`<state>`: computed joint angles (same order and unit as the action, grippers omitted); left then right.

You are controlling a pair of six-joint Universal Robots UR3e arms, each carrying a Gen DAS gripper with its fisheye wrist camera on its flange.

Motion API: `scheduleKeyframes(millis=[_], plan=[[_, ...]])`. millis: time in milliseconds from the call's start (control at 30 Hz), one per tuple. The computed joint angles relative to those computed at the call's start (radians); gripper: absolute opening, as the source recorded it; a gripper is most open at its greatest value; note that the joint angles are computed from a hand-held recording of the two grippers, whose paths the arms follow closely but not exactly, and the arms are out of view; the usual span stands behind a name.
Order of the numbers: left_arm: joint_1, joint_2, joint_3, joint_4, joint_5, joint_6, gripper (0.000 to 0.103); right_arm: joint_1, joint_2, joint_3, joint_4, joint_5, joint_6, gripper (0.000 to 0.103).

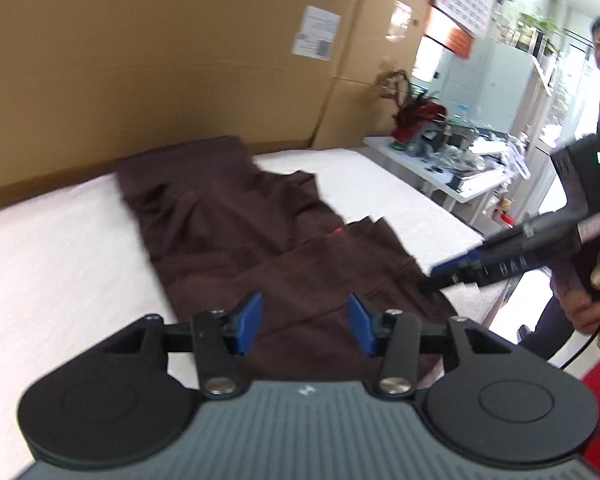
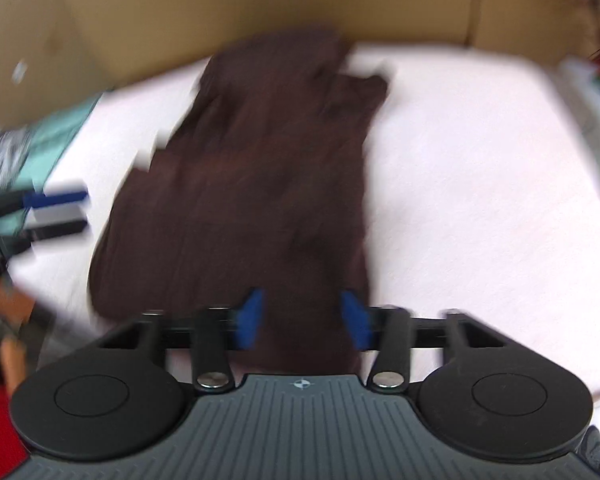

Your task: Fold clothes

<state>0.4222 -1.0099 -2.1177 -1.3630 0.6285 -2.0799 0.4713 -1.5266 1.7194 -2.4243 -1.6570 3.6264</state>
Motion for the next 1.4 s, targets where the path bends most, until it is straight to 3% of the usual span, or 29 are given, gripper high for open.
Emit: scheduleKeyframes(millis=[133, 200, 267, 333, 367, 400, 433, 500, 533, 600, 633, 667, 700, 733, 767, 900, 967, 1033, 1133, 1233, 1400], plan=[[-0.192, -0.253, -0.045, 0.538, 0.147, -0.384, 0.035, -0.057, 0.095, -0.091, 0.001, 0.024, -0.040, 0.023], [-0.217, -0.337, -0.061, 0.685, 0.208, -0.509, 0.035, -0.062, 0.180, -0.159, 0.005, -0.011, -0.079, 0.023], [-0.175, -0.370, -0.099, 0.746, 0.152, -0.531, 0.036, -0.075, 0.258, -0.224, 0.007, -0.029, -0.108, 0.024], [-0.167, -0.373, -0.118, 0.770, 0.132, -0.503, 0.040, -0.120, 0.276, -0.228, -0.011, 0.026, -0.108, 0.032], [-0.166, -0.366, -0.127, 0.772, 0.126, -0.490, 0.044, -0.144, 0.263, -0.199, -0.031, 0.057, -0.118, 0.046], [-0.167, -0.361, -0.137, 0.776, 0.116, -0.478, 0.057, -0.163, 0.245, -0.161, -0.060, 0.078, -0.133, 0.058], [-0.177, -0.357, -0.150, 0.792, 0.114, -0.469, 0.070, -0.182, 0.228, -0.123, -0.088, 0.100, -0.149, 0.058], [-0.228, -0.362, -0.169, 0.863, 0.150, -0.469, 0.082, -0.199, 0.211, -0.098, -0.098, 0.126, -0.196, 0.057], [-0.276, -0.375, -0.161, 0.899, 0.199, -0.471, 0.093, -0.205, 0.209, -0.107, -0.081, 0.135, -0.208, 0.057], [-0.373, -0.400, -0.116, 0.906, 0.303, -0.445, 0.101, -0.215, 0.207, -0.127, -0.047, 0.152, -0.233, 0.056], [-0.404, -0.408, -0.096, 0.903, 0.343, -0.440, 0.100, -0.225, 0.202, -0.132, -0.035, 0.166, -0.242, 0.055], [-0.413, -0.414, -0.077, 0.891, 0.353, -0.450, 0.097, -0.240, 0.192, -0.128, -0.038, 0.186, -0.249, 0.043], [-0.406, -0.412, -0.063, 0.883, 0.344, -0.481, 0.083, -0.255, 0.180, -0.119, -0.055, 0.203, -0.256, 0.030], [-0.396, -0.410, -0.051, 0.887, 0.335, -0.526, 0.073, -0.267, 0.171, -0.117, -0.068, 0.214, -0.268, 0.026], [-0.394, -0.412, -0.042, 0.907, 0.339, -0.571, 0.072, -0.276, 0.169, -0.126, -0.077, 0.219, -0.290, 0.025], [-0.429, -0.472, 0.015, 0.941, 0.422, -0.709, 0.077, -0.330, 0.243, -0.225, -0.066, 0.338, -0.391, 0.026], [-0.456, -0.510, 0.041, 0.933, 0.464, -0.745, 0.078, -0.336, 0.328, -0.332, 0.016, 0.375, -0.429, 0.026], [-0.475, -0.509, 0.056, 0.940, 0.477, -0.759, 0.079, -0.346, 0.394, -0.413, 0.092, 0.414, -0.451, 0.024], [-0.505, -0.508, 0.080, 0.950, 0.498, -0.778, 0.079, -0.396, 0.354, -0.353, -0.007, 0.455, -0.407, 0.024], [-0.514, -0.523, 0.124, 0.947, 0.464, -0.798, 0.086, -0.460, 0.366, -0.403, 0.017, 0.526, -0.390, 0.023], [-0.556, -0.619, 0.242, 0.860, 0.451, -0.741, 0.087, -0.454, 0.542, -0.660, 0.185, 0.576, -0.376, 0.024]])
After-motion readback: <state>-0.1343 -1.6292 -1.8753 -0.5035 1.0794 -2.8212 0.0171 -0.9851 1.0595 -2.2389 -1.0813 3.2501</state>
